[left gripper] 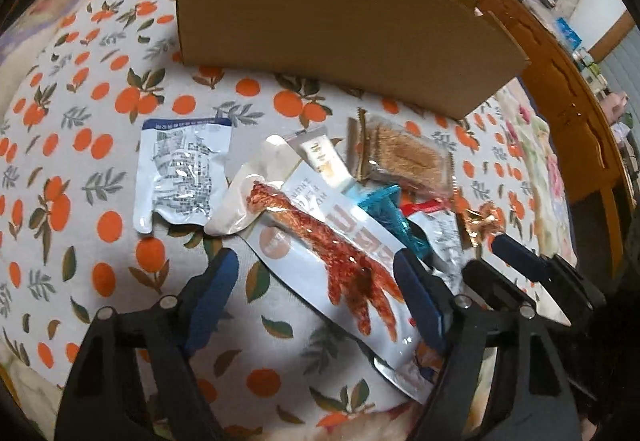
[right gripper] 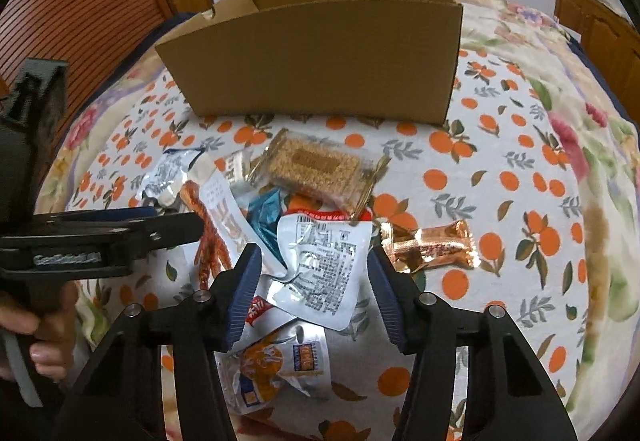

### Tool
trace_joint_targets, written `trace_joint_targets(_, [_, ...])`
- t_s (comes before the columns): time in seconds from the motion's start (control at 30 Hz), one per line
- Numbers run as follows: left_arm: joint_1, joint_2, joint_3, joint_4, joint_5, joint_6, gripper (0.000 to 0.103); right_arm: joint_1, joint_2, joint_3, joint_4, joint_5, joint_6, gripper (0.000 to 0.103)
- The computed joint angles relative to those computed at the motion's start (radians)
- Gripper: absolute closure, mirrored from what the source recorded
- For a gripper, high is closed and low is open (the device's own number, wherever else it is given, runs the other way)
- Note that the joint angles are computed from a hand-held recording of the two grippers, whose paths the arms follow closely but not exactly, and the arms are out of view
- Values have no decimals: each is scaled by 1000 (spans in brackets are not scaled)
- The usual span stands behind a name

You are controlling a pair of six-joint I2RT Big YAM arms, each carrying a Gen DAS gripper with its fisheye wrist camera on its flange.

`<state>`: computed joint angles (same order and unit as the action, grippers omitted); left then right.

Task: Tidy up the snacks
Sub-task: 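Grasp the red chicken-feet pack with the left tool while the right tool grasps a white packet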

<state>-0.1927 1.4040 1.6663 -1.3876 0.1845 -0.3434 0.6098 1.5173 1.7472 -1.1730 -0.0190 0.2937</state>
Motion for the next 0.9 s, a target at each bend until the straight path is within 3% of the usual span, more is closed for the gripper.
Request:
trace_joint_targets(0.2, [8, 17, -23, 43, 22, -38, 23, -10, 17, -1, -6, -25, 8, 50])
trace_joint_targets(0.43, [-31, 29, -23, 87, -75, 24, 24, -22, 32, 1, -16, -48, 17, 51])
trace_joint_targets(0.5, [-42, 30, -20, 79, -109, 60, 29, -24, 37, 5, -21, -51, 15, 51])
trace_joint_targets(0.53, [-41, 31, -17, 75, -109, 64, 40, -24, 40, 6, -22, -52, 13, 51])
trace_joint_targets(0.63, [-6, 41, 4, 41, -24, 40, 55, -23, 46, 12, -27, -53, 9, 51])
trace_joint_targets(0.9, [15, 28, 6, 28, 6, 44, 62, -27, 48, 8, -27, -59, 8, 50])
